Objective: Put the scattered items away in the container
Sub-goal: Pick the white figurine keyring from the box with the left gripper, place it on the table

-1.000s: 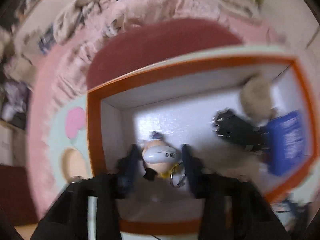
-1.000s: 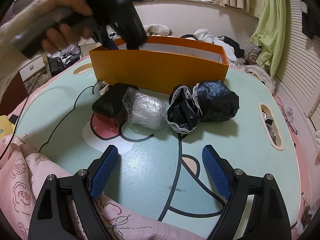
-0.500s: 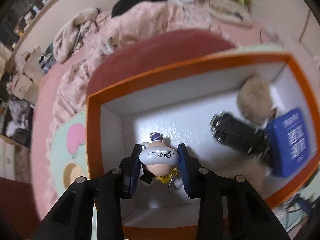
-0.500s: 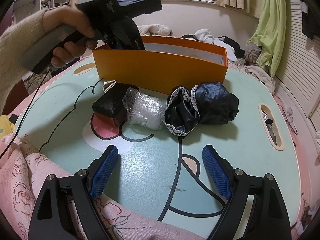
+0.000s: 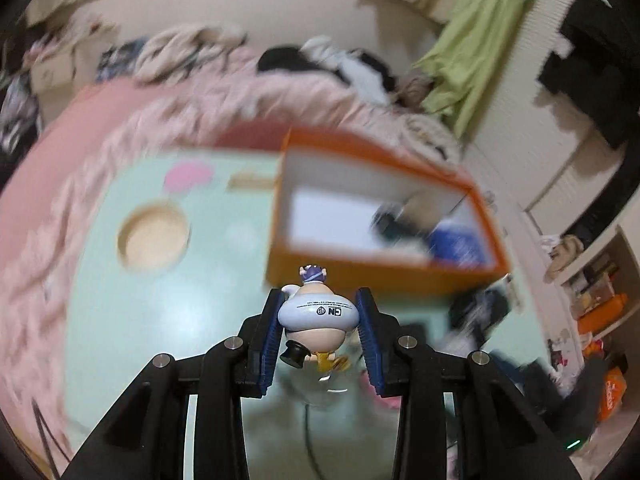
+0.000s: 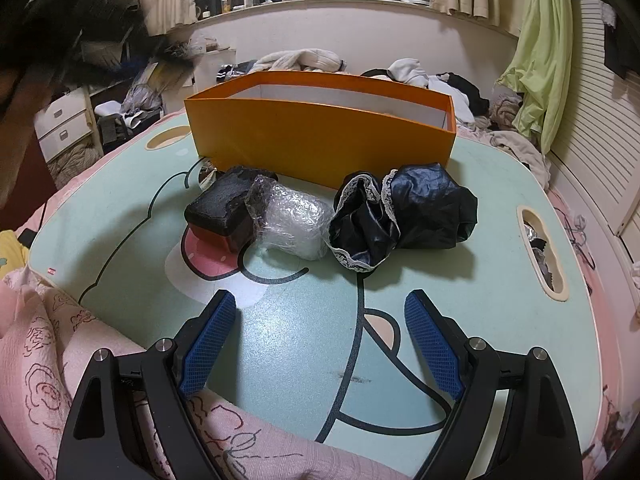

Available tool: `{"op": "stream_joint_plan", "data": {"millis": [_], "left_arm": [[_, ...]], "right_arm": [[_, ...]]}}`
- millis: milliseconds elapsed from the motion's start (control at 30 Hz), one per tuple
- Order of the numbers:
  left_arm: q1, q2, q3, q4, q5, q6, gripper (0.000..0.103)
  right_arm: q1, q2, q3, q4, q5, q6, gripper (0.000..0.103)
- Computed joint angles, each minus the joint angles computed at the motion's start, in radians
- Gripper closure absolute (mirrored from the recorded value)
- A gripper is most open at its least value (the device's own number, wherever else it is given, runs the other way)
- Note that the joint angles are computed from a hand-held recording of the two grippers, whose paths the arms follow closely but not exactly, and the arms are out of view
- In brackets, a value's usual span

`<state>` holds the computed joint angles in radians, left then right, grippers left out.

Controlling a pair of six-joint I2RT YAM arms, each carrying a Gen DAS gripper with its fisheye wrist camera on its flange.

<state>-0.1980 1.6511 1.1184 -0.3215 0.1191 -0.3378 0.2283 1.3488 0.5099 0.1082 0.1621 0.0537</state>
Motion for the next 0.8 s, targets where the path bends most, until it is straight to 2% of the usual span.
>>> {"op": "stream_joint_plan", "data": {"millis": [100,267,333,367,400,467,567,633,667,700,733,800], "left_arm": [[-0.025,0.098,-0.011,0.056,0.043,-0.015,0.069],[-0.106,0.141,0.029,0.152,-0.005,-0.029,0.068],[-0.119,0.110,0.008,0.188,-0.045,-0.034,0.050],[-0.122,0.090,-0.008,0.196,-0.069,-0.038,0.030],[-0.122,0.069,-0.031,0.210,-0.080,-0.039,0.025],[-0.109,-0.001,-0.122,0.259,-0.086,-0.026,0.024],[-0.100,-0.071,-0.218,0.254,-0.116,0.015,0.023],[-0.119,-0.095,-0.288,0.249,-0.175,0.052,0.017],[-0.133,-0.079,-0.304,0.248,-0.206,0.073,0.006],[-0.186,-0.050,-0.330,0.282,-0.318,0.128,0.000],[-0.216,-0.060,-0.383,0.375,-0.349,0.152,0.000],[-0.211,-0.042,-0.367,0.375,-0.289,0.176,0.000]], "right_arm": [[-0.003,0.002,0.001,0.002,-0.002,-0.001,0.016],[0.001,0.001,0.001,0.000,0.002,0.003,0.016],[0.004,-0.002,0.000,-0.003,0.004,0.005,0.016],[0.001,0.000,0.001,-0.001,0.002,0.004,0.016],[0.004,-0.002,0.000,-0.003,0.004,0.006,0.016],[0.004,-0.001,0.001,-0.005,0.007,0.011,0.016],[0.004,0.004,0.002,-0.004,0.005,0.014,0.016],[0.013,0.000,0.000,-0.008,0.012,0.020,0.016],[0.006,0.001,0.001,-0.007,0.007,0.016,0.016],[0.008,-0.001,0.001,-0.009,0.007,0.018,0.016],[0.012,0.002,0.004,-0.014,0.013,0.020,0.015],[0.024,0.004,0.008,-0.021,0.027,0.024,0.014]]}}
